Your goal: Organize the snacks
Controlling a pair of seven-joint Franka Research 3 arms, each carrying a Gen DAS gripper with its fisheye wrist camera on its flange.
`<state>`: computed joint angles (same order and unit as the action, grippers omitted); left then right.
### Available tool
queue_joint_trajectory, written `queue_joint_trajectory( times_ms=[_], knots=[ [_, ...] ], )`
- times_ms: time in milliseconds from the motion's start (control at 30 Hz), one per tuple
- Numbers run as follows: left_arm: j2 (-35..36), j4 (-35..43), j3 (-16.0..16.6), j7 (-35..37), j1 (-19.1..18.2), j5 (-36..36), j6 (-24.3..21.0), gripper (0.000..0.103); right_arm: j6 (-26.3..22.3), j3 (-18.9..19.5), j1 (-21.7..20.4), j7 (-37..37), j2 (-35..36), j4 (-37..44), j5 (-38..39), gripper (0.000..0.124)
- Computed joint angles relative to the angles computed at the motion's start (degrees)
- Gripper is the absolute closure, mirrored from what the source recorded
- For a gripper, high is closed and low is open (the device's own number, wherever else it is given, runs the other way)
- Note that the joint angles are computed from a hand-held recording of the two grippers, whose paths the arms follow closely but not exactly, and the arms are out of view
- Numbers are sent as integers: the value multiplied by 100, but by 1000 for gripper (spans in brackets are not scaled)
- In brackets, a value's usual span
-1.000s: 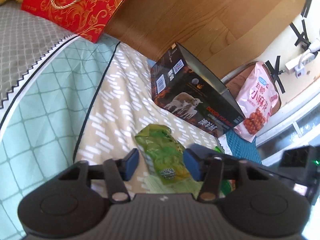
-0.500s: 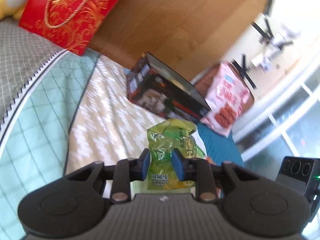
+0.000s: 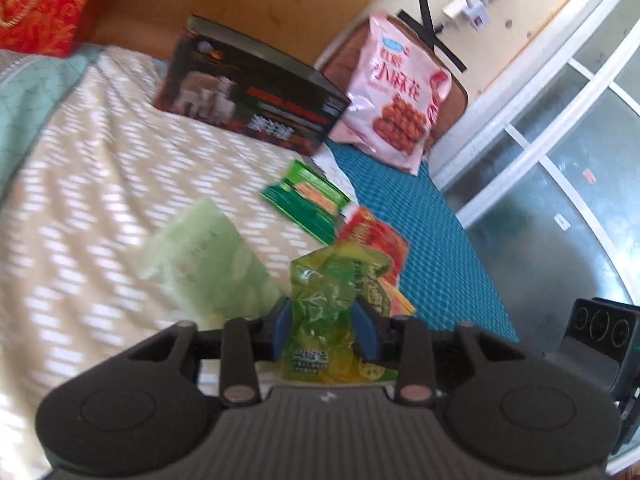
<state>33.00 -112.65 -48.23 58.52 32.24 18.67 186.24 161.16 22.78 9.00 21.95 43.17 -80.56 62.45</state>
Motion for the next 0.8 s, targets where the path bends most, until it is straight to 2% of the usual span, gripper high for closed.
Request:
queue_joint_trajectory(
  times_ms=[133,233,300,500,633,700,800],
  knots=[
    [52,125,195,-6,-273,-123,-46,63,-61,12,-32,24,92,72,15,104],
    [54,115,111,-50,-193,-165,-48,69,-229,50,-144,-69,120,115,83,105],
    [76,159,22,-56,-115,-203,-93,70,-384,17,-158,-2,147,195,73,105],
    [-4,486,139,54,-248,-176,-53,70,-837,23,-198,73,286,635,223,106],
    [30,951,413,206,-523,-193,-93,70,-1059,-102,-7,324,628,1417,-23,106],
    [55,1204,659,236,-748,-283,-145,70,-1186,-138,101,491,893,1925,-228,108],
    [103,1404,869,303,-920,-438,-157,70,-1182,-131,243,645,1222,2500,-480,108]
  ],
)
